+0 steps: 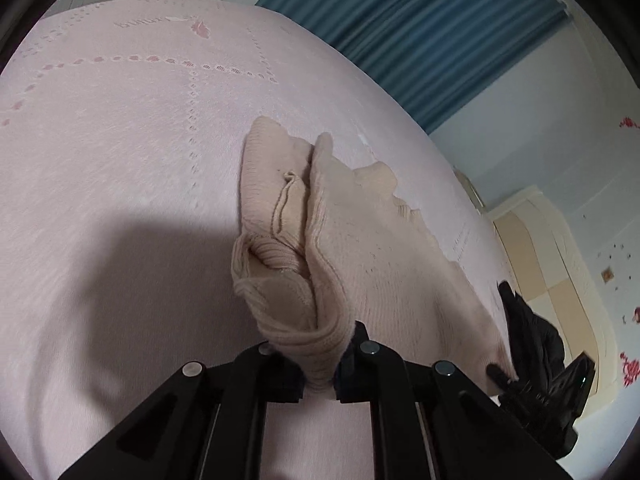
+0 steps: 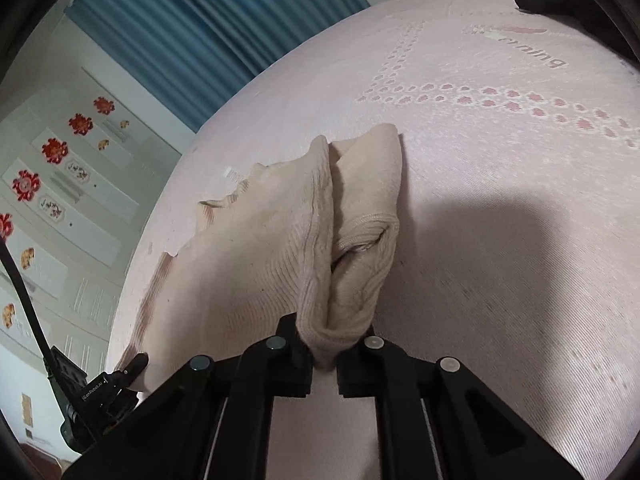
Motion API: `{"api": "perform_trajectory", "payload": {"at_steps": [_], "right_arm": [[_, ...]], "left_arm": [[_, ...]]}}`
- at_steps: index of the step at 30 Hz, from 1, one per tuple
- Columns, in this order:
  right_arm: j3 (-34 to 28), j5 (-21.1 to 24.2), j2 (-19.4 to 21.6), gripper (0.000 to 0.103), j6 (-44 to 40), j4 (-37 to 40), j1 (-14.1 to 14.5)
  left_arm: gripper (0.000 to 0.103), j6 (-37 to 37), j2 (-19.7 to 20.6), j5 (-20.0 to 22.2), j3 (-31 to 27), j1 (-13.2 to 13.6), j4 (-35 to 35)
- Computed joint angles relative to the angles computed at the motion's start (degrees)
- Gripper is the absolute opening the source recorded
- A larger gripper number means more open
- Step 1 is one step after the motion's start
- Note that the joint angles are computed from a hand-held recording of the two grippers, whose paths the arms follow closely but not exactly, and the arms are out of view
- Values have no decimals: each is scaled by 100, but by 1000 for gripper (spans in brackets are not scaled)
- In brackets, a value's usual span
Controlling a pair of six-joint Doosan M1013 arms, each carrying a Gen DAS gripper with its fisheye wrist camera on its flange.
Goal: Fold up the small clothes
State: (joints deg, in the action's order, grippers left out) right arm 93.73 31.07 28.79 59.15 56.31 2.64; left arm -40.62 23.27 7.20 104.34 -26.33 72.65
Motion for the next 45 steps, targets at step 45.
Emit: {"api": "perform_trajectory", "payload": {"at_steps": [45], "right_arm": [[-703, -566, 133, 25, 2568, -3767, 443]], "left_arm": [[42, 3709, 252, 1165, -915, 31, -2948]]}}
